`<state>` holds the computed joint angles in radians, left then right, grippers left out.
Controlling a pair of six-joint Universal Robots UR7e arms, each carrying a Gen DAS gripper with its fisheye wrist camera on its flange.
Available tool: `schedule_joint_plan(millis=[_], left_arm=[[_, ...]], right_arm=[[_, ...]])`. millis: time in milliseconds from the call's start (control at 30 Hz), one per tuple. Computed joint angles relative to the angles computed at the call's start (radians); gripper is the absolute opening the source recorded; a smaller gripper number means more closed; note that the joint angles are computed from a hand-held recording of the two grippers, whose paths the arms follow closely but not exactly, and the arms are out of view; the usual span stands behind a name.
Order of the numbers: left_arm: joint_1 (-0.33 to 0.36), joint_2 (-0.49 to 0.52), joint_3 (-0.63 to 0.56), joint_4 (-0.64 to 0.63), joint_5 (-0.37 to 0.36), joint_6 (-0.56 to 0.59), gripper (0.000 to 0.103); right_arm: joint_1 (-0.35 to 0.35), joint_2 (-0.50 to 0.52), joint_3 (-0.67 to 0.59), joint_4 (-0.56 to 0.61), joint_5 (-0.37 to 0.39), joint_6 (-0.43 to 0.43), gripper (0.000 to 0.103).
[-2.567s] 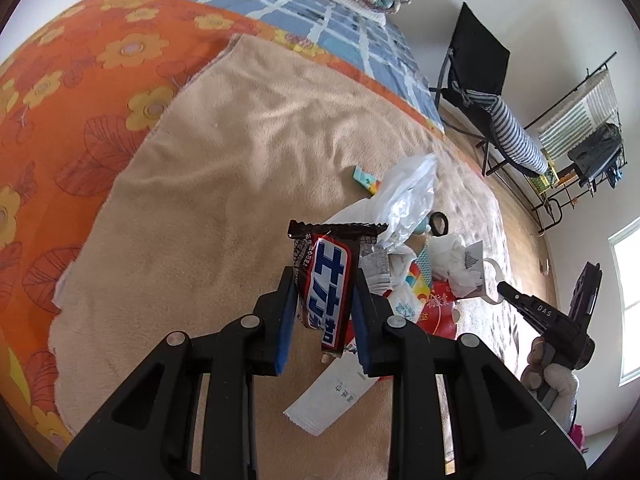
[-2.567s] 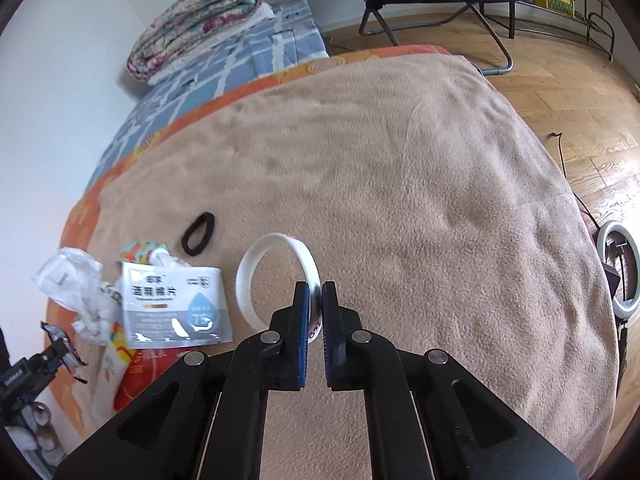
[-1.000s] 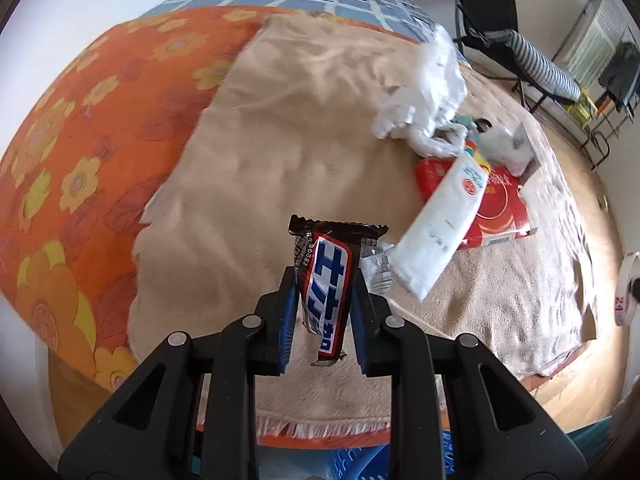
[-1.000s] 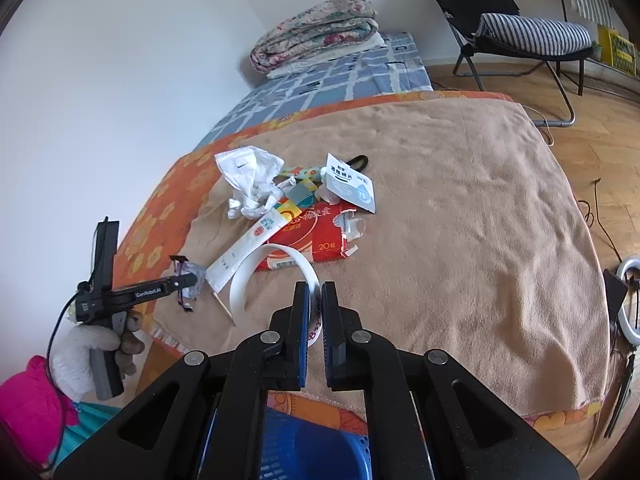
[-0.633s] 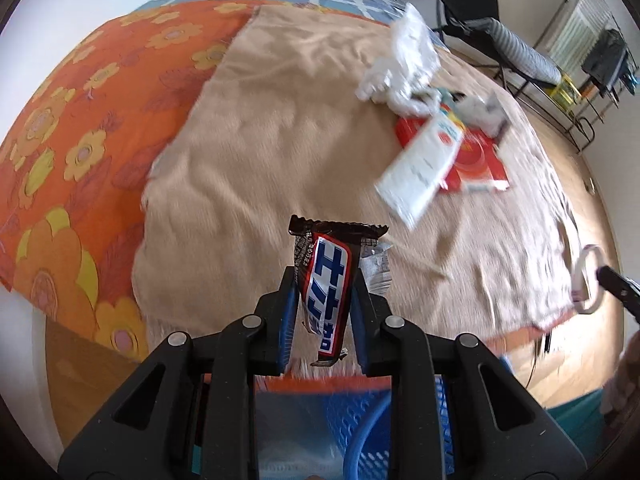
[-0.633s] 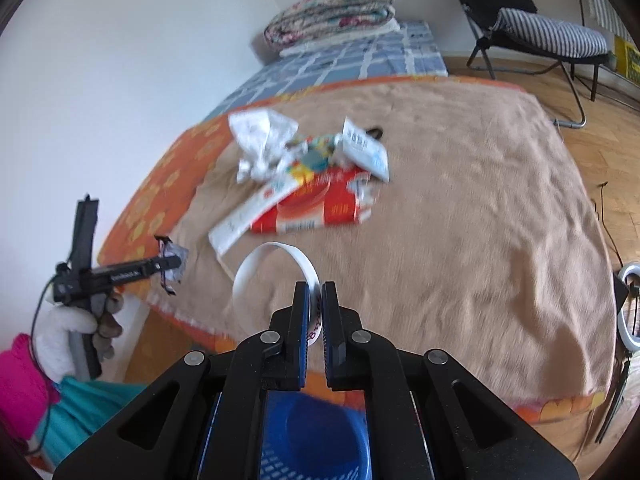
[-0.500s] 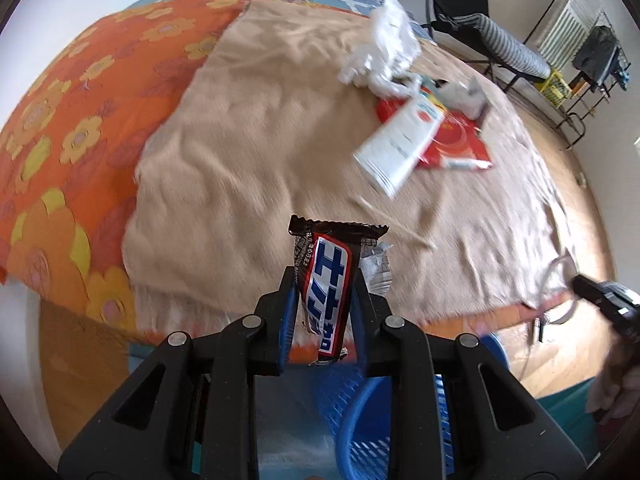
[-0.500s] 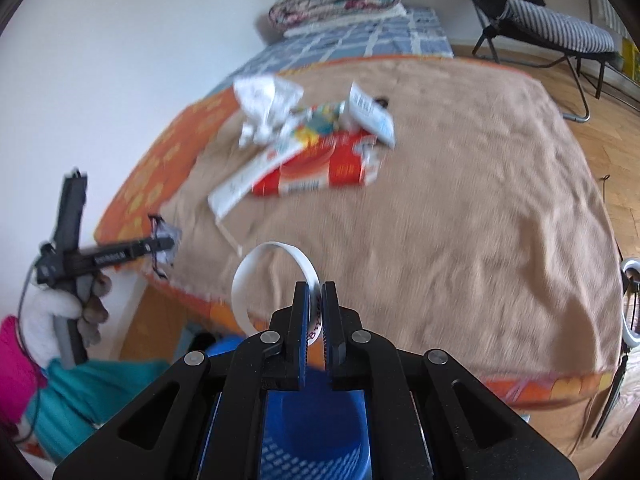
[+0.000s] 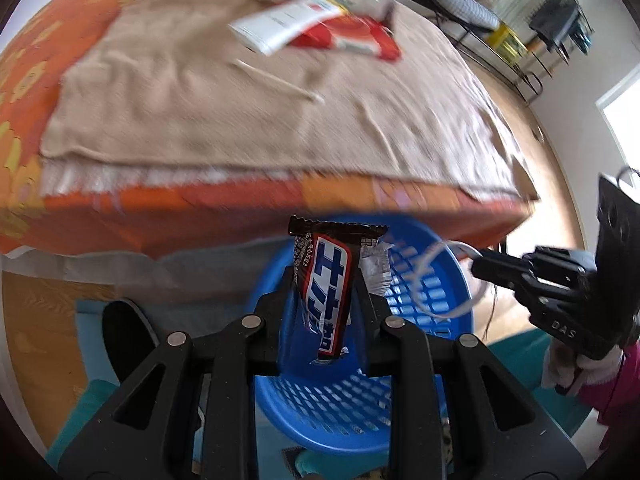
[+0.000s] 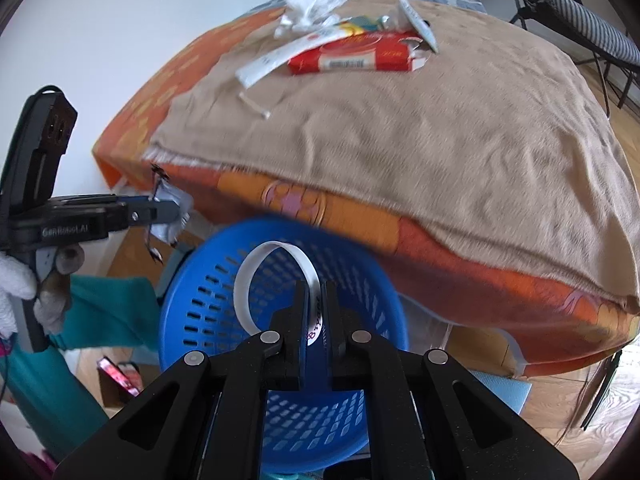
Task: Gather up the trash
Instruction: 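Open both tools to drop the wrapper and band into the basket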
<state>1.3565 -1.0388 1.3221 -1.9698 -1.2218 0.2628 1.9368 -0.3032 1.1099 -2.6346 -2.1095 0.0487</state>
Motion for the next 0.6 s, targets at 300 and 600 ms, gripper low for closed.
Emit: schedule_joint_plan(millis=[300, 600], left_arm=[[-0.018, -0.019, 0.052, 0.060, 0.015, 0.023, 0.049], [-0.011, -0.007, 0.030, 0.066, 0.021, 0.005, 0.050]], right_arm=[[-0.003, 0.009, -0.007, 0.087, 0.030, 0.008, 0.032], [-0.006, 0.010, -0.007, 0.062, 0.018, 0.022, 0.042]])
